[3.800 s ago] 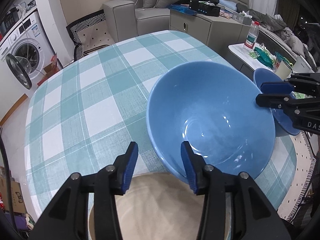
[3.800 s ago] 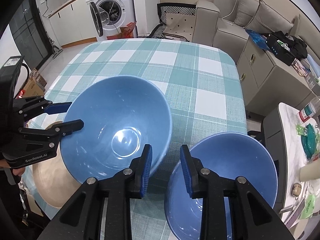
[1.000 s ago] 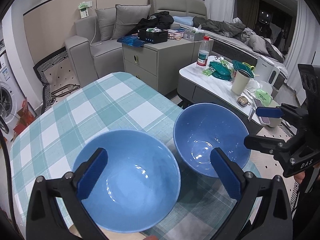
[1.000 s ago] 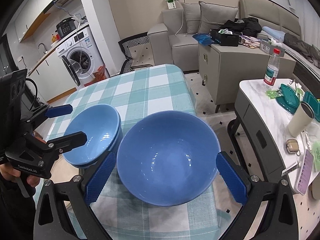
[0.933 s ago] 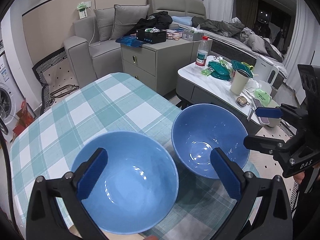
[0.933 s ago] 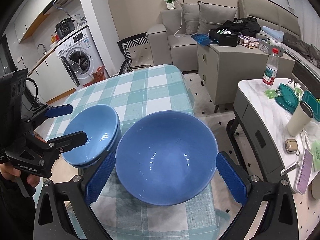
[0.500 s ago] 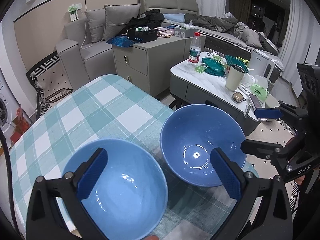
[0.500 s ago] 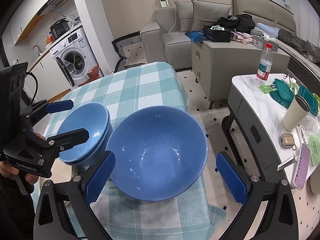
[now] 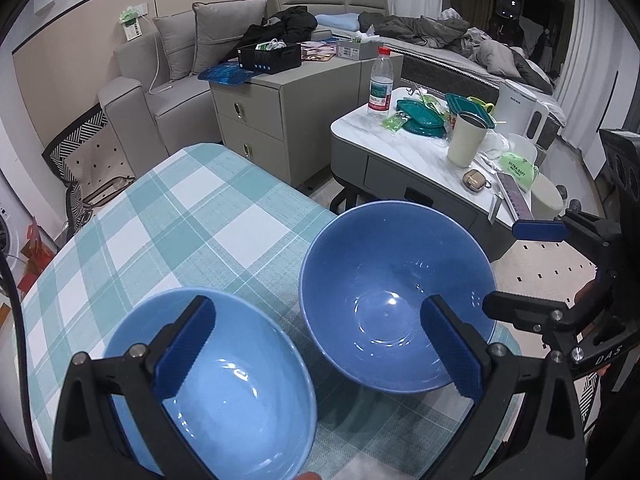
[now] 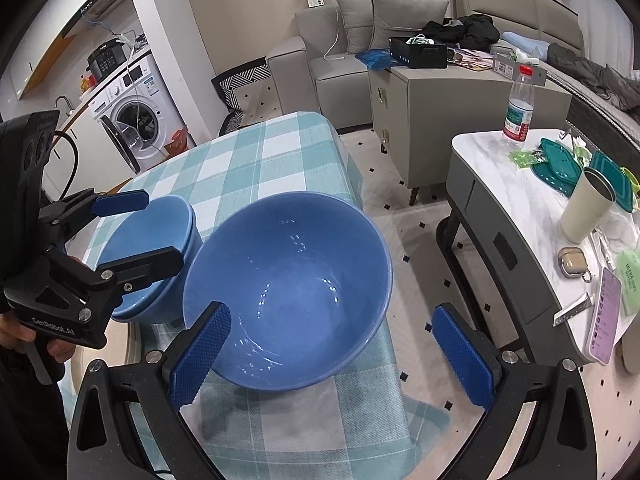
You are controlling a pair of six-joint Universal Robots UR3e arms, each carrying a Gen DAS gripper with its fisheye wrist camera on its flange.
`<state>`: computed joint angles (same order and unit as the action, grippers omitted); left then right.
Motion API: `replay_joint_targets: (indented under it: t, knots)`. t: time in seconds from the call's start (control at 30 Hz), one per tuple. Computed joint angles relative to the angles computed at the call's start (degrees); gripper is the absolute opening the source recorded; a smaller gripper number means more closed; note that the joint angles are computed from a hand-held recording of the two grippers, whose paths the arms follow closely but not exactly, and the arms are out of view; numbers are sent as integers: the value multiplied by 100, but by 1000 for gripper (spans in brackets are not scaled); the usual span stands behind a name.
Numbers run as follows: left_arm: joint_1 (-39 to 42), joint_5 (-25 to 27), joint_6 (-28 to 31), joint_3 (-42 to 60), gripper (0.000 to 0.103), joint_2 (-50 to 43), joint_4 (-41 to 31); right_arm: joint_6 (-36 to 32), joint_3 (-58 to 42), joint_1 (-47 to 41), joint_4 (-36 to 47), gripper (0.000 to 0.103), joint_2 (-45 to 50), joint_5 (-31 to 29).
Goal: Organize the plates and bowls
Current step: 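Move both tools toward the remaining large blue bowl, then close the left gripper on the blue bowl rim while the right gripper grips its opposite rim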
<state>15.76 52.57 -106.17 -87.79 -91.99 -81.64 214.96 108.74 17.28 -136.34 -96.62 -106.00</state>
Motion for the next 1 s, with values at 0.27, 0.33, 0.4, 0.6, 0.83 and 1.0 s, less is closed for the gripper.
replay_joint_targets:
  t: [0.27, 0.33, 0.4, 0.6, 0.83, 1.0]
  knots:
    - [-252, 162, -202, -5, 103, -105, 198, 37, 433, -181, -243, 102, -161, 169]
    - [-297, 194, -233, -4, 103, -134, 239, 43, 540, -238, -297, 102, -201, 226]
    - [-316, 176, -197, -23, 103, -145, 256, 46, 631, -272, -359, 102, -223, 269]
    - [-386, 173, -252, -1, 103, -234, 319, 60, 737, -316, -458, 102, -208, 358]
    - [-514, 282, -378, 34, 103, -395, 522, 80, 732, -309, -503, 102, -94, 409]
    - [-565, 338, -381, 78, 103, -506, 510, 83, 777, -358, -543, 102, -63, 466]
